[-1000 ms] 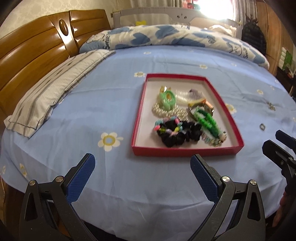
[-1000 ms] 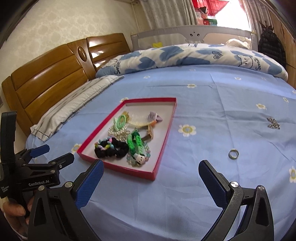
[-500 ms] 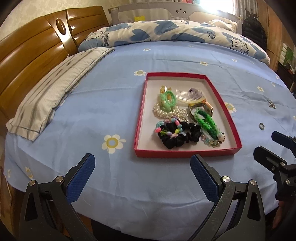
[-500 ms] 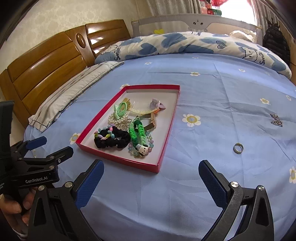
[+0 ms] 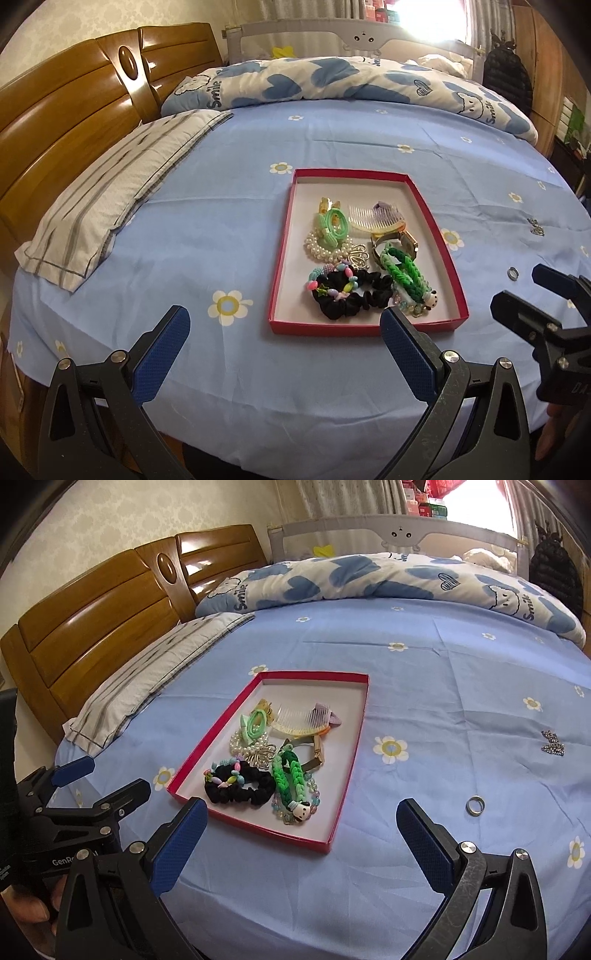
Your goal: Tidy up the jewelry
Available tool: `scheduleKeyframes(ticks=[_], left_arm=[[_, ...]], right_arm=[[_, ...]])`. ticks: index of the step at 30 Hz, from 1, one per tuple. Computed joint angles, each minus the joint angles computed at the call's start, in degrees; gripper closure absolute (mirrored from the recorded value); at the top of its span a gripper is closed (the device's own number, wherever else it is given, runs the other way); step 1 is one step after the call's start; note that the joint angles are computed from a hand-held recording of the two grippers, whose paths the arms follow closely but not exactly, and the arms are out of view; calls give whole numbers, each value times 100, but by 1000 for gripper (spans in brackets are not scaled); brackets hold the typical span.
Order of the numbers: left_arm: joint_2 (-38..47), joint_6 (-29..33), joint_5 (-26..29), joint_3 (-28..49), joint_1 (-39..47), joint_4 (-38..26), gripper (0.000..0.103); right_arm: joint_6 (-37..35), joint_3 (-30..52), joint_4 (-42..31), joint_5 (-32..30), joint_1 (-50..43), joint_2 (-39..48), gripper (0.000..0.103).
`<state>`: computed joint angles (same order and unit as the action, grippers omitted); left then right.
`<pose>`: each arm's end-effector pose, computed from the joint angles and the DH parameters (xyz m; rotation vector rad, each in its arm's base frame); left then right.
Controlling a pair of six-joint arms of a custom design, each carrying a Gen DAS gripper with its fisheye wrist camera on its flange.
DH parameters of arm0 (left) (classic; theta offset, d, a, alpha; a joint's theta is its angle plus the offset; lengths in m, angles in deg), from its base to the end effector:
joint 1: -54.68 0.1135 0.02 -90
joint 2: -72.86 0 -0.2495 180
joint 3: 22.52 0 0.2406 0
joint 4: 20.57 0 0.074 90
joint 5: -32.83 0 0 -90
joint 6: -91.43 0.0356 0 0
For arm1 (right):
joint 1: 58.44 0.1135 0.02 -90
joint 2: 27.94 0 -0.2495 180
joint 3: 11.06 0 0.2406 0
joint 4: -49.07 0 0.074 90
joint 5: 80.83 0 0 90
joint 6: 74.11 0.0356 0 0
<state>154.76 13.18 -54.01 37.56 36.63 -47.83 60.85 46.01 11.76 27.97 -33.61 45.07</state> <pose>0.2656 -0.0886 0.1883 0.6487 2.3408 -0.1167 0.2252 0.0916 0.1997 0.5568 2.3717 0.1319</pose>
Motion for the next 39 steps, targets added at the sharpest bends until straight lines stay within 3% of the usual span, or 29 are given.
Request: scheduleKeyframes(ticks=[12,39], left_arm=[[-221,-59,191,-280,100,286,0],[-216,-89,95,-359,-72,246,0]], right_arm=[[295,-347,223,334,217,-231,0],[381,-417,287,198,167,-136,0]])
